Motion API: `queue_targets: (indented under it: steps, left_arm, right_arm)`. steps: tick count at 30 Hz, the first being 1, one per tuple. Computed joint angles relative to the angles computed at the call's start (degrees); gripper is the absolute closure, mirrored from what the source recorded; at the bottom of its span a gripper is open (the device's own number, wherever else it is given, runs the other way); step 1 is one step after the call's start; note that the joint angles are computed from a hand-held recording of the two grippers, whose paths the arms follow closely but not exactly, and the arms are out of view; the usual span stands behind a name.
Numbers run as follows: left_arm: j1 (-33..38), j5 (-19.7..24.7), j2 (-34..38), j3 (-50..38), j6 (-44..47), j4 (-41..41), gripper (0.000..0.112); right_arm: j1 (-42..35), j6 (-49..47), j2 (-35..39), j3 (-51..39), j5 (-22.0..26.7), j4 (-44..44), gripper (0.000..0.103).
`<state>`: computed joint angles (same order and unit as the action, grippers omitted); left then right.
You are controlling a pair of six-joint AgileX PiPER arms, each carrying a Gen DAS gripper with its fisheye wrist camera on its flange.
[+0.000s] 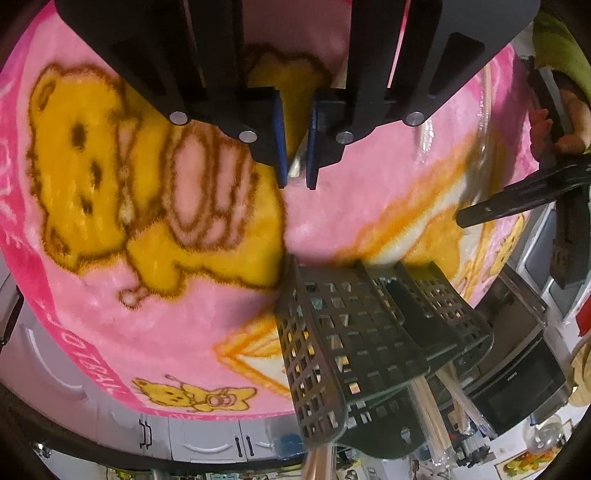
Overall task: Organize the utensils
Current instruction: 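Close the left tool on a wrapped chopstick while the right tool grasps another, then lift the left tool's chopstick upright over the caddy while the right tool carries its own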
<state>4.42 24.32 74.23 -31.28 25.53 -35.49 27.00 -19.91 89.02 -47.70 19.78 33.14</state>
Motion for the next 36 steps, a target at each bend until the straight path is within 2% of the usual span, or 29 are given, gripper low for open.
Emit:
queue_targets:
  steps: [5,6,12,19,26,36]
  left_arm:
    - [-1.6,-1.6,0.9,-1.2,-4.1,3.9,0.105]
    - [-1.6,-1.5,0.9,-1.3,-2.8,2.6,0.105]
    - [-4.1,-1.9,-4.0,-1.9,-1.0,-0.3,0.107]
    - [-8.7,-0.8,-11.1,-5.1,-7.3,3.5,0.109]
    - [-11.7,0.3,-15.9,-8.5,-11.5,5.5,0.109]
    - [-18.1,0.1,-19.1,-13.4,-23.1,16.4,0.109]
  right_arm:
    - [-1.5,-5.7,-2.9,0.6,-0.2,6.1,0.095]
    - [-2.1,-8.4,-4.2,0.9,-0.2,8.8,0.095]
    - [-4.0,-11.4,-10.2,0.6,0.3,11.2,0.096]
    - [-4.9,-6.9,-15.3,-1.0,0.2,5.9,0.097]
    - [-3.0,3.4,-20.5,-1.8,-1.4,-5.2,0.097]
    - [0.3,13.9,-25.2,-3.7,-1.9,-16.7,0.097]
